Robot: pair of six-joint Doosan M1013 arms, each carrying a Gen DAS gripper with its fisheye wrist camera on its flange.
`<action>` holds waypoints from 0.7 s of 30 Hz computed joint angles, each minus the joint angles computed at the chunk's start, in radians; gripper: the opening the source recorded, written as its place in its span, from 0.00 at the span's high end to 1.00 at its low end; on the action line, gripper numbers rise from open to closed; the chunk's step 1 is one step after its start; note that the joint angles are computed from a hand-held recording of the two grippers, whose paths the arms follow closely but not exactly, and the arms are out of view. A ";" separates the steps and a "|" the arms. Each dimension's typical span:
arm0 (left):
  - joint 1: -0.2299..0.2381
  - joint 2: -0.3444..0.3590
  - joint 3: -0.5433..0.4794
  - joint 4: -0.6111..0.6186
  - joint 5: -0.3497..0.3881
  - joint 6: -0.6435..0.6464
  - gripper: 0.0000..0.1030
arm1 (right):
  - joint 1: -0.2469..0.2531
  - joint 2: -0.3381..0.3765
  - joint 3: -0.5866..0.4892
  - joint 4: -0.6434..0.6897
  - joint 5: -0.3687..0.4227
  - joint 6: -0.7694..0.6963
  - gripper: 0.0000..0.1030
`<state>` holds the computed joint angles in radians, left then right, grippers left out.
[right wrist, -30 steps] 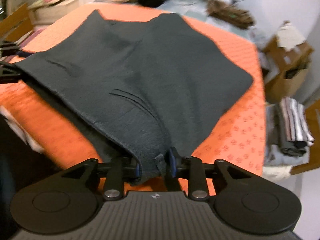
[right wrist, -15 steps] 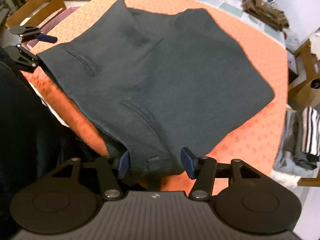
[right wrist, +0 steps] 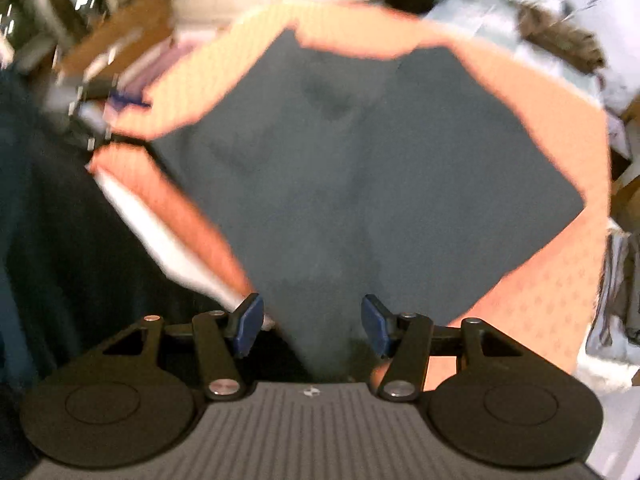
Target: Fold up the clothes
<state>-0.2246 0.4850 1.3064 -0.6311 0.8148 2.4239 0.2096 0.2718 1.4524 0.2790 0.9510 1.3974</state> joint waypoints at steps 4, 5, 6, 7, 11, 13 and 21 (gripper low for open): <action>-0.003 0.037 -0.074 -0.105 -0.019 -0.028 0.22 | -0.020 0.002 -0.026 -0.008 -0.101 0.034 0.41; -0.004 0.047 -0.095 -0.132 -0.023 -0.035 0.21 | -0.025 0.009 -0.039 -0.013 -0.115 0.040 0.41; -0.005 0.058 -0.116 -0.156 -0.027 -0.043 0.21 | -0.031 0.016 -0.052 -0.018 -0.128 0.046 0.41; -0.010 0.069 -0.135 -0.149 -0.040 -0.057 0.21 | -0.038 0.026 -0.067 -0.017 -0.140 0.049 0.41; -0.032 0.125 -0.232 -0.093 -0.078 -0.144 0.21 | -0.073 0.083 -0.134 0.051 -0.184 0.021 0.42; -0.042 0.163 -0.290 -0.056 -0.079 -0.199 0.24 | -0.090 0.115 -0.163 0.108 -0.206 -0.014 0.43; -0.074 0.357 -0.611 0.122 0.060 -0.443 0.49 | -0.159 0.310 -0.374 0.357 -0.168 -0.138 0.53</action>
